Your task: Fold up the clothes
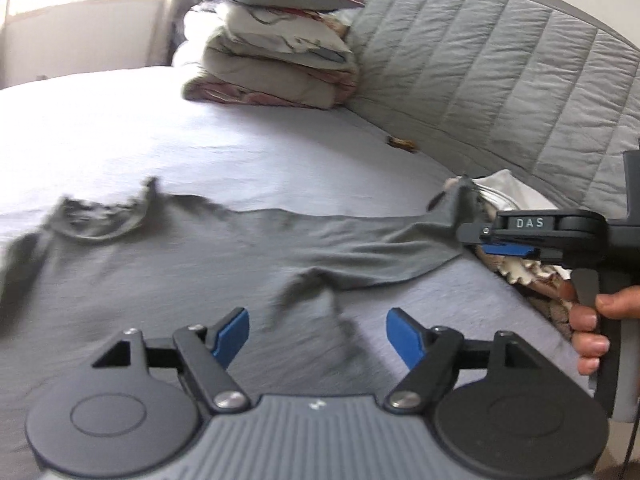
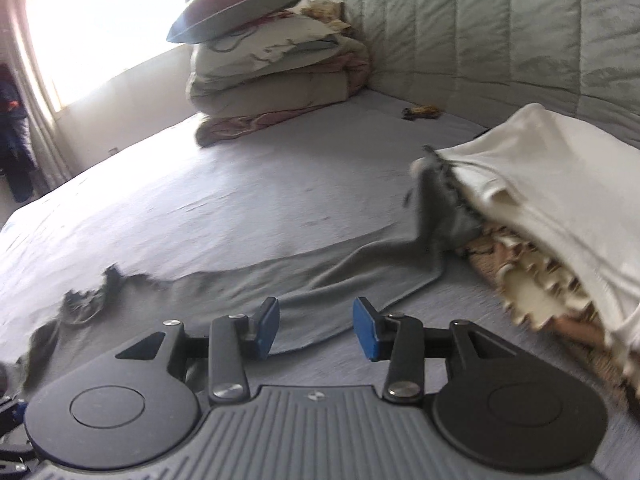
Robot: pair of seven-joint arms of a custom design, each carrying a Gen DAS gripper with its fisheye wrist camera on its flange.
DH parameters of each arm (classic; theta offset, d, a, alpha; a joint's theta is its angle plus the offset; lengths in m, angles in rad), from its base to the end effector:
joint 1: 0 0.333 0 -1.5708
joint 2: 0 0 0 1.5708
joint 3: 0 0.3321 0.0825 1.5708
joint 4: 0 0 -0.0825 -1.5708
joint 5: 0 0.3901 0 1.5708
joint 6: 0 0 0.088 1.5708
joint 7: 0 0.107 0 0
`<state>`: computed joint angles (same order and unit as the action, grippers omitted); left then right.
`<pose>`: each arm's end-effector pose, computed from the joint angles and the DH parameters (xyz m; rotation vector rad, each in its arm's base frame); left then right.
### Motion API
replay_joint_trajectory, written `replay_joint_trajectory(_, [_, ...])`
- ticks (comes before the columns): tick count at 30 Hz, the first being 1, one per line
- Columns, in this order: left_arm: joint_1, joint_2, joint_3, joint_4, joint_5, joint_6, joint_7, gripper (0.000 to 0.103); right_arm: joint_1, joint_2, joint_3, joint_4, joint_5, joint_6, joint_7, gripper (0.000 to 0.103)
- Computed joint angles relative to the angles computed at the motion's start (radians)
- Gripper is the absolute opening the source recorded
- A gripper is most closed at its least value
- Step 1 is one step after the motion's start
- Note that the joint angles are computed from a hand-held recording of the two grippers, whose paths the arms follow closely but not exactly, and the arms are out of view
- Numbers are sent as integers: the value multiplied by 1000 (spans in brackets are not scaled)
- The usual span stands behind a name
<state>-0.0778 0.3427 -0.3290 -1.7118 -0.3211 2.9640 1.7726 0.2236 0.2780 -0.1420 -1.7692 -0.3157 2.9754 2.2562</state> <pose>0.6698 -0.2293 0.5190 -1.5565 1.9986 -1.2112 0.6861 0.0890 0.5283 -1.3672 1.8409 -0.7016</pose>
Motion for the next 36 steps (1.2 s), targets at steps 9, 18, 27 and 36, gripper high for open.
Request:
replay_joint_trajectory(9, [1, -162, 96, -203, 69, 45, -69, 78, 77, -21, 3, -16, -76, -11, 59, 44])
replay_joint_trajectory(18, [-12, -270, 225, -362, 326, 103, -291, 81, 154, -8, 0, 0, -203, -25, 177, 44])
replay_joint_trajectory(27, [79, -338, 302, -471, 824, 165, -783, 85, 228, 63, 16, 69, -268, -47, 211, 47])
replay_joint_trajectory(36, [233, -357, 282, -466, 1322, 134, -1330, 91, 292, 154, 42, 171, -239, -61, 147, 53])
